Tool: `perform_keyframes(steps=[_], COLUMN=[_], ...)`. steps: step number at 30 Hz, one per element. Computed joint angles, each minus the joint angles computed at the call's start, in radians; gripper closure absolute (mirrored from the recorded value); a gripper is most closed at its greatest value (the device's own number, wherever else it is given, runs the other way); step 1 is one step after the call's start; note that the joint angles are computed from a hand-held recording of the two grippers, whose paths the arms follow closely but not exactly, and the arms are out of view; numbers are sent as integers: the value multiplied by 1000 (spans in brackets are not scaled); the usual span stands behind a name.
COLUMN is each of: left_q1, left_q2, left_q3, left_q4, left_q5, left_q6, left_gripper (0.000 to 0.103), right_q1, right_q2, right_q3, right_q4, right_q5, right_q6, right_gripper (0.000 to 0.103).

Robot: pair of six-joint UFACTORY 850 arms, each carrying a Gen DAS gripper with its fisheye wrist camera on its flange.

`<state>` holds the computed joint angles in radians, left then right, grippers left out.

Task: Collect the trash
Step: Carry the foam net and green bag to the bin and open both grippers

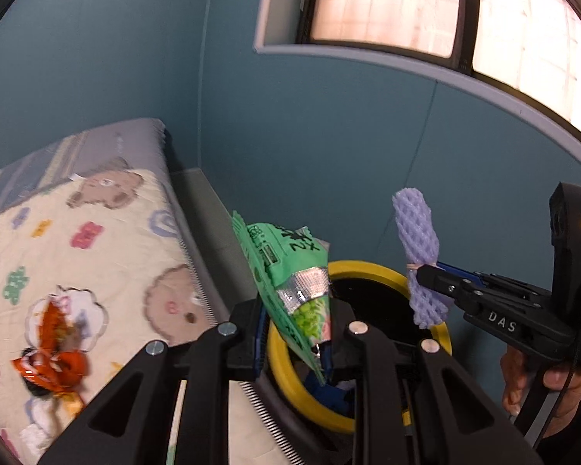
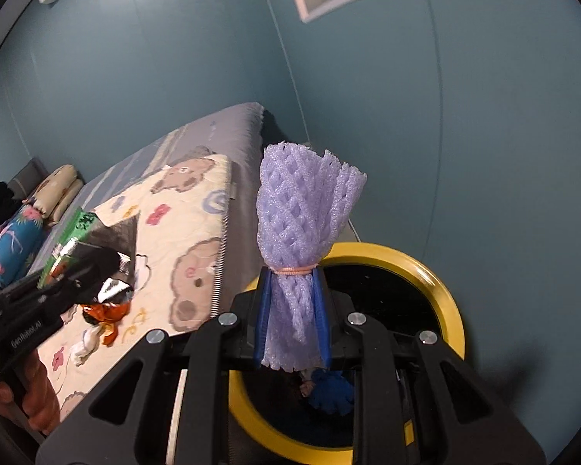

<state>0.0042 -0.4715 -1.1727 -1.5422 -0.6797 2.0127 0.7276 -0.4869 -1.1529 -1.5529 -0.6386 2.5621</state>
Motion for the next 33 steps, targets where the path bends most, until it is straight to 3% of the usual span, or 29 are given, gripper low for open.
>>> perform_keyframes(steps=[12, 20, 23, 26, 33], left_q1=[-95, -105, -103, -97, -82], left_q2=[-148, -196, -182, -177, -140], left_q3=[-84, -128, -114, -111, -77], left_q4=[124, 188, 186, 180, 147], left_q5=[42, 28, 29, 24, 17], left_q6=[-130, -208, -211, -206, -160], left_gripper=[82, 75, 70, 65, 45], right_q1=[-55, -66, -68, -65, -43], right_q2=[-52, -57, -53, -49, -30], right_q3=[31, 52, 57, 56, 59], right_q4=[-24, -36, -30, -12, 40], right_q5=[79, 90, 85, 71, 36], right_q6=[95, 125, 129, 127, 107], right_gripper=[82, 81, 77, 65, 57])
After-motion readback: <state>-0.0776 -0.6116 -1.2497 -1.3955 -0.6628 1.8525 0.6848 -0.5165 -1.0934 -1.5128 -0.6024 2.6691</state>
